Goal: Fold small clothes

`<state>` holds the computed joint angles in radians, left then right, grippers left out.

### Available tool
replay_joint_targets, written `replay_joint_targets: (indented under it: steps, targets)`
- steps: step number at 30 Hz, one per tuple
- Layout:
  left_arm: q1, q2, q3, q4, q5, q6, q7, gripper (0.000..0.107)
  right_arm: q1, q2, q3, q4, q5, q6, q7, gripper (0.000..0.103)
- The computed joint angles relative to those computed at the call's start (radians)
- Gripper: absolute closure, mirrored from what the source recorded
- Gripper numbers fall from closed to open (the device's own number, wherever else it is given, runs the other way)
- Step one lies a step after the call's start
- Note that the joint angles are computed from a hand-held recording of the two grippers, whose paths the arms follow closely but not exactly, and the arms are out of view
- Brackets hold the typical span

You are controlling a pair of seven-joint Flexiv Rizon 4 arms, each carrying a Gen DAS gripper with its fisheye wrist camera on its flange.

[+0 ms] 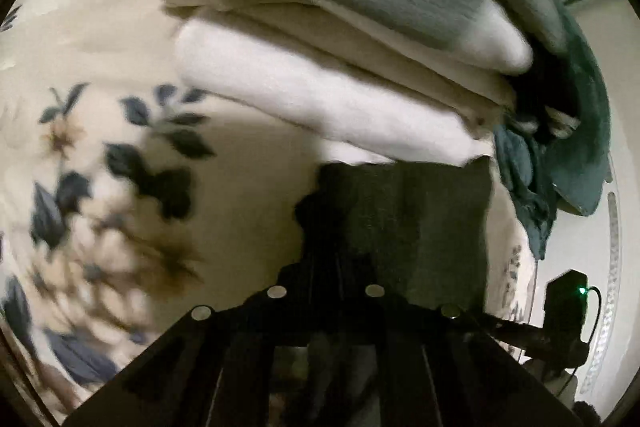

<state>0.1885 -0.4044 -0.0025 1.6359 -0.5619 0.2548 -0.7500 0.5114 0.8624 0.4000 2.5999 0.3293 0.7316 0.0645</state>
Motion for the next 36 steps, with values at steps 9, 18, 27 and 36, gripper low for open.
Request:
replay_joint_targets:
  steps: [9, 18, 27, 36]
  targets:
    - [0.087, -0.148, -0.05, -0.194, -0.084, -0.225, -0.093, 0.089, 0.012, -0.013, -0.076, -0.018, 0.01, -0.05, -0.086, 0.086]
    - [0.035, -0.161, -0.057, -0.103, -0.107, -0.209, -0.031, 0.03, -0.048, -0.268, -0.19, -0.002, -0.011, 0.315, -0.318, 0.03]
    - [0.019, -0.086, -0.048, -0.024, -0.118, -0.081, 0.139, 0.091, -0.116, -0.454, -0.199, -0.075, -0.068, 0.398, -0.529, 0.08]
    - [0.054, 0.027, -0.02, 0.033, -0.186, -0.127, 0.24, 0.092, -0.169, -0.258, -0.069, -0.045, -0.188, 0.397, -0.355, 0.095]
